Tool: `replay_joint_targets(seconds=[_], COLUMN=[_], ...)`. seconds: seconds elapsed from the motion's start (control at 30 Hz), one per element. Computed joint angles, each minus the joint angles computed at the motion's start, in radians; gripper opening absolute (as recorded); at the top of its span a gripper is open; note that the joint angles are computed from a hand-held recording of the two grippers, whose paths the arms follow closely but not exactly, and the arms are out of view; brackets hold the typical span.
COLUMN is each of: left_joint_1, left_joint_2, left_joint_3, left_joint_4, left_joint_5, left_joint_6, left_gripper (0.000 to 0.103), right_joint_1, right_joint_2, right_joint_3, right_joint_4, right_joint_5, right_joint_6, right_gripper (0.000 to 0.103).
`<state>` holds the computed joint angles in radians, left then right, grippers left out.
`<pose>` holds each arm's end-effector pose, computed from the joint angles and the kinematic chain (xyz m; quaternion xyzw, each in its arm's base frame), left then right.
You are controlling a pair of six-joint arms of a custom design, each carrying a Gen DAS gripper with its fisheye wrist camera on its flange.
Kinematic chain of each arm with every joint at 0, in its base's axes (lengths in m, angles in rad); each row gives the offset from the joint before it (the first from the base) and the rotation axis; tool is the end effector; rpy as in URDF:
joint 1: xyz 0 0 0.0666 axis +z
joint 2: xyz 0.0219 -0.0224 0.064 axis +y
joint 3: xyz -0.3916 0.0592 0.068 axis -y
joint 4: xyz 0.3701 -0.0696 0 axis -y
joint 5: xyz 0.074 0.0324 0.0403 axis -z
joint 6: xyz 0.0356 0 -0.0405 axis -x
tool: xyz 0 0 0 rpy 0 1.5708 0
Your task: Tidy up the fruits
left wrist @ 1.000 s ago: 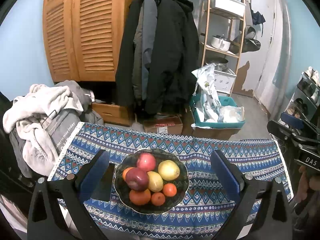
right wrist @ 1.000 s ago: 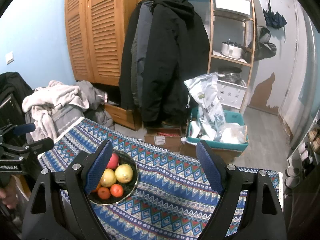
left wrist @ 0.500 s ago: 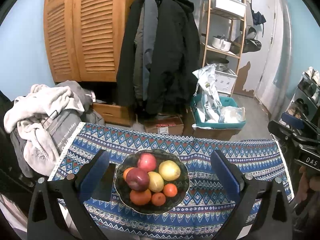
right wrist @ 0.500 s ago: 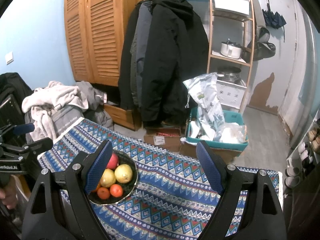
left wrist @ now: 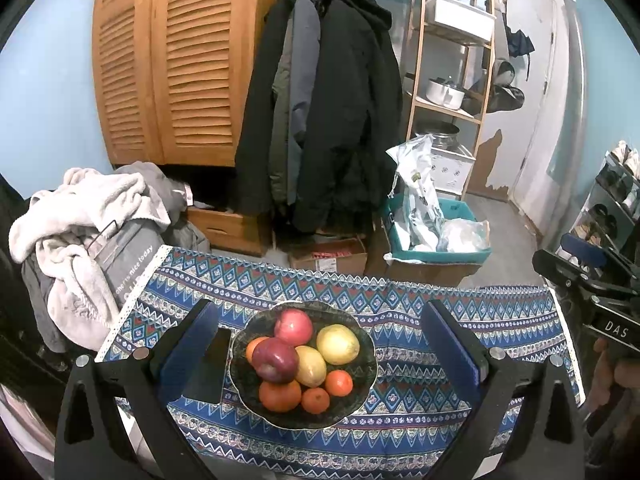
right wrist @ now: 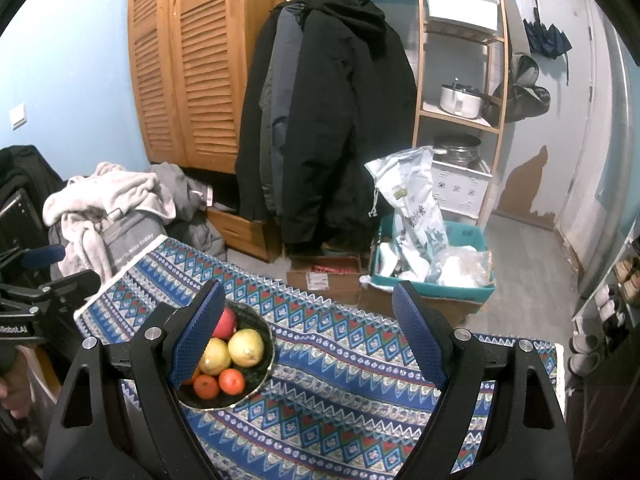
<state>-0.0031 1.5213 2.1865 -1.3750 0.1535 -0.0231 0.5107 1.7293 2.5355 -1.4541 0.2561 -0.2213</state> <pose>0.4443 -0.0072 0.6822 0.0439 0.9056 -0.0655 0.4168 0.4350 0.2330 0.7080 -0.0718 0.8870 0.0513 0.4533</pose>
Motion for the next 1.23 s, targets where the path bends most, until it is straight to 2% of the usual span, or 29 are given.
replay_joint_targets(seconds=[0.4,0.7,1.23], left_joint_1=[-0.017,-0.011,-0.017], left_joint_2=[-0.025,-0.023,-0.023], left_joint_3=[-0.024,-0.023,-0.023], left_joint_4=[0.036,0.029,0.011], left_joint_5=[-0.064,-0.069,-0.068], left_joint_6=[0.005,0.021,0.001], left_gripper=[0.102,0.102,0.102], right_joint_1=[0.001,0.001,-0.002], right_joint_2=[0.001,0.002,-0.006], right_joint_3=[0.001,0.003,-0.009], right_joint_4=[-0.001,-0.003,0.002], right_joint_5=[0.002,0.002,0.001], right_joint_6=[0.0,0.0,0.002], right_gripper=[0.084,0.084,0.084])
